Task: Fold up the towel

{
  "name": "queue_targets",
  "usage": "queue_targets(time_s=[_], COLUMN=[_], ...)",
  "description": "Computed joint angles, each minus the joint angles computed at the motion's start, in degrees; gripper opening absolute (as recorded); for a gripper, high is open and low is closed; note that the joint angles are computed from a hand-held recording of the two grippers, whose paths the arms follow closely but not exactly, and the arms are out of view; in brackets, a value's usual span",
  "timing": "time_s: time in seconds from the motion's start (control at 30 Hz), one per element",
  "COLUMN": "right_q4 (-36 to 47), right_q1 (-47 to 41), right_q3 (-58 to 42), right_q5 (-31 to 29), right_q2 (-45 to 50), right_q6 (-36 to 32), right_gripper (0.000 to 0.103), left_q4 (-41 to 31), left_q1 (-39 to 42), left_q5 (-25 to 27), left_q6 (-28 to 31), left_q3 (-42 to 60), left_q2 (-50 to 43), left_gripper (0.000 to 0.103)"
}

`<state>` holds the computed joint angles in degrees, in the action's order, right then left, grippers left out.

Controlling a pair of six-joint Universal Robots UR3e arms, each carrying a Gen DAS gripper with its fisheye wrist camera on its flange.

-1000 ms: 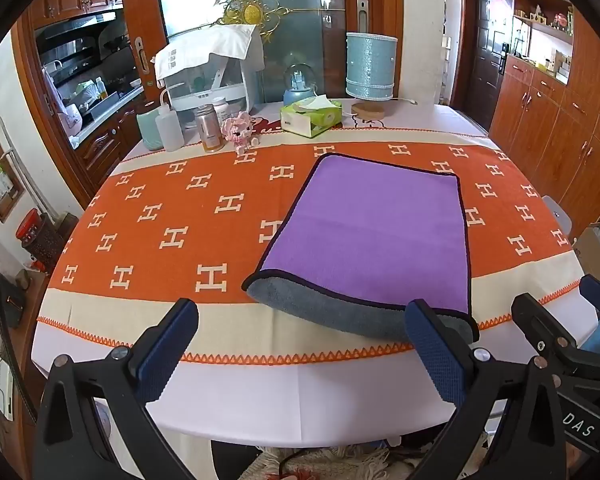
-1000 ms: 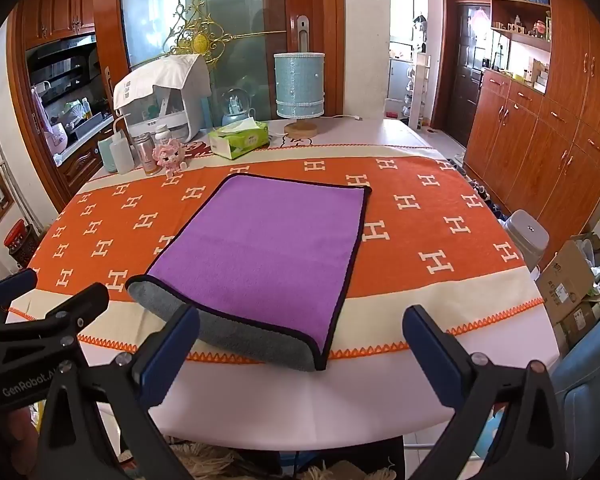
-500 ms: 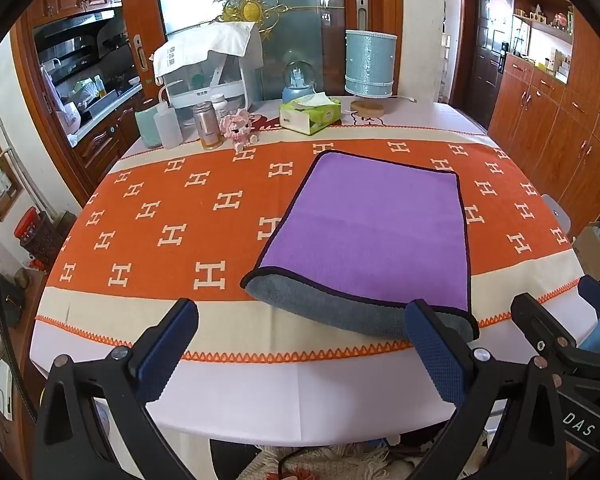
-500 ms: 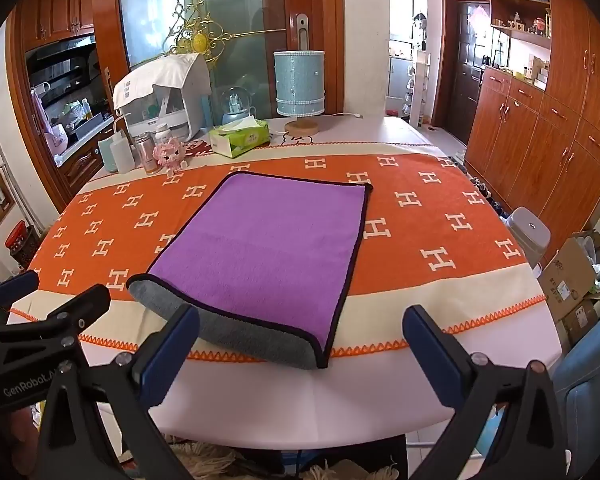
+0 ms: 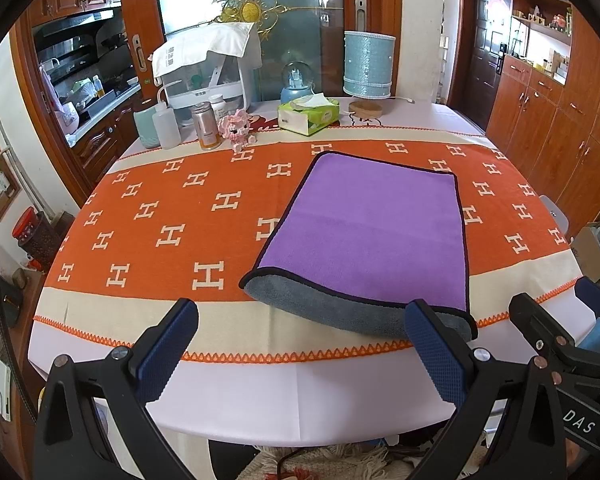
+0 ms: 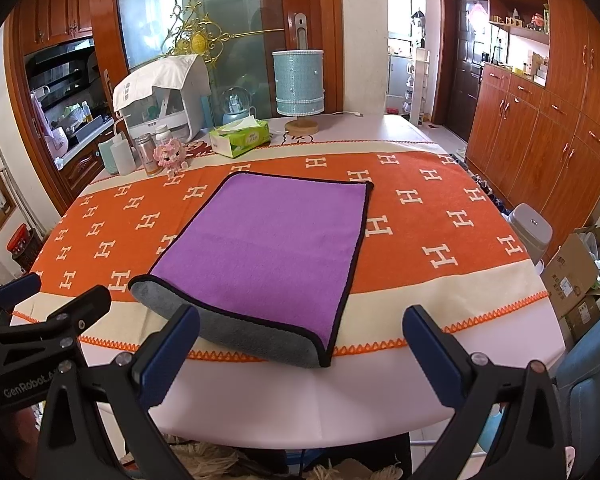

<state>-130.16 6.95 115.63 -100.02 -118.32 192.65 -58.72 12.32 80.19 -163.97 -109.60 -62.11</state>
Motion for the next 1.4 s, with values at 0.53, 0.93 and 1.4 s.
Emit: queue_targets(time_s=[0.53, 0.93, 1.4], right_q4=[-0.31, 0.93, 1.69], right_q1=[-0.27, -0.76, -1.81], right_q3=[0.34, -0.32, -0.29], right_q5=[0.23, 0.58, 1.87], right_q2=[-0.33, -1.11, -1.5], right_q6=[0.14, 0.21, 0.0], right_gripper=[0.102, 0.102, 0.102], left_q4=[-1.69, -0.81, -0.8], left_q1=[0.4, 0.29, 0.4], left_q5=[-1.38, -1.68, -1.85], left_q6=[0.73, 0.66, 0.73], left_q3=[1.83, 1.12, 1.08], left_q2=[-1.48, -1.55, -1.7], left_gripper=[0.102, 0.102, 0.102])
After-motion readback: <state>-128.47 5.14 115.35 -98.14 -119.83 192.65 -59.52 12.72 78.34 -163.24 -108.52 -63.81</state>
